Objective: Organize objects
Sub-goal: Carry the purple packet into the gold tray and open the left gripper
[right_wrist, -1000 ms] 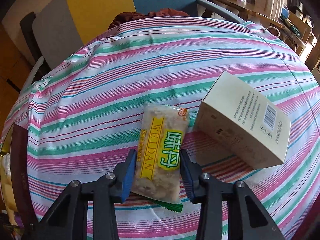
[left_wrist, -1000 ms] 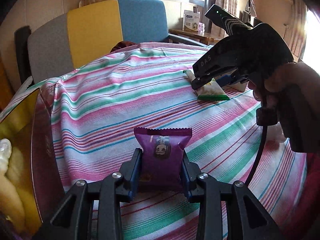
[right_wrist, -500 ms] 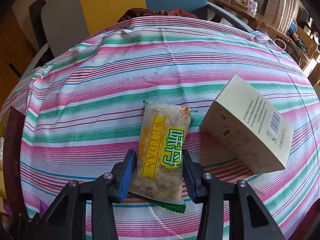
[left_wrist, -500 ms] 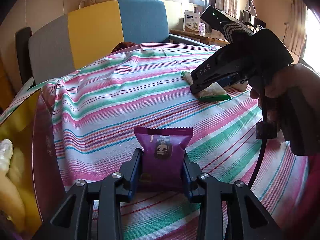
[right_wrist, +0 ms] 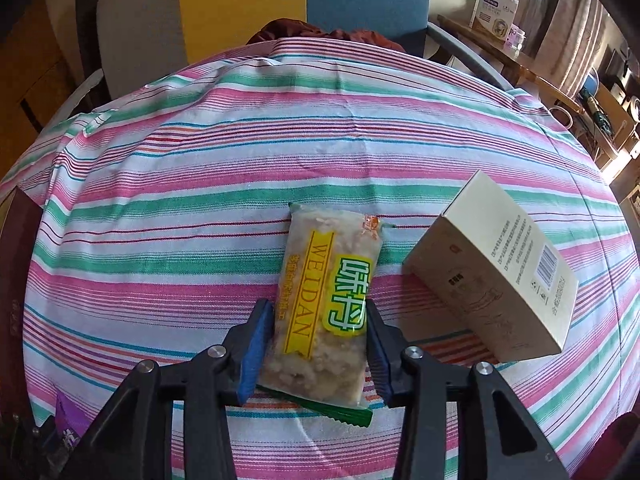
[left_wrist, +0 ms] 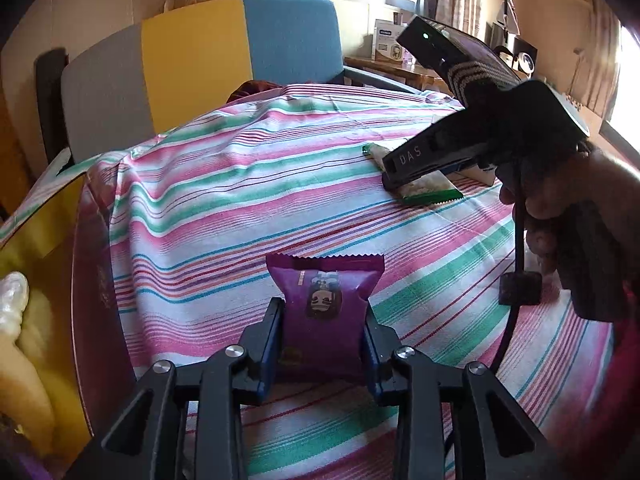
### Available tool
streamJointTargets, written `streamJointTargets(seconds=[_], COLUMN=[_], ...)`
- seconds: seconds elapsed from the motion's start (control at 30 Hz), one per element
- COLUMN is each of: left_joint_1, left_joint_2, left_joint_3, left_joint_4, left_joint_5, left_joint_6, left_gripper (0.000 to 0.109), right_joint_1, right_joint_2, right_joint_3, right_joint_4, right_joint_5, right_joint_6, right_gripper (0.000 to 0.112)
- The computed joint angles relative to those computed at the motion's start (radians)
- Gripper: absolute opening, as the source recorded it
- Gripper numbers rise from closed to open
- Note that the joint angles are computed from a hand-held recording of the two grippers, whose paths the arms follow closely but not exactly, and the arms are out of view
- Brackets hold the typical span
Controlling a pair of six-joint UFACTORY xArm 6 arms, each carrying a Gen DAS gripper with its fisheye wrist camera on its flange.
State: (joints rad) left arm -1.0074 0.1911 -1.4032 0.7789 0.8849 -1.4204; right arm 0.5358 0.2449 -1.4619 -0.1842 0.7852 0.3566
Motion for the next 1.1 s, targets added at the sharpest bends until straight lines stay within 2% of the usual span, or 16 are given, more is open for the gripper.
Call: streamJointTargets(seconds=[0.07,0.33,0.6,0.7,0.87,0.97,1.1], left_joint_1=[0.001,-0.019,0.09,0.156,0.305,0.384,0.459], left_joint_2=[-0.029,-0.228,-0.531,-0.618,-0.684,-0.671,-0.614], left_joint_3=[0.019,0.111,0.354,0.42,0.515,0.547,0.538], left_joint_4=[-0.013,0.068,-0.043,-0.085,-0.225,-0.322,-0.414], left_joint_5=[-0.011,0.039,0.076,0.099,0.012,-0.044,-0.05], left_joint_6=[-0.023,-0.163,-0.273,-0.253,-0.16,-0.091,0.006], left_gripper=[0.035,0.035,0.035,0.035,0.035,0.035,0.035], right_joint_1=[0.004,0.011,0.02,0.02,0.019,0.019,0.02], right_joint_2=[0.003,0.002,-0.018,-0.012,0.002,0.006,0.008], right_joint_3=[-0.003,0.002,0.019,0.01,-0.006,-0.012,-0.016], right_joint_4=[-0.007,-0.035,-0.049,-0.044,-0.044,-0.044,-0.045], right_joint_5=[-0.001,-0.009,-0.003,0.003,0.01,0.013,0.018], right_joint_6=[0.004,0.013,0.021,0.017,0.012,0.008,0.005], right_gripper=[0.045,0.044,0.044,0.044,0.044,0.045,0.045])
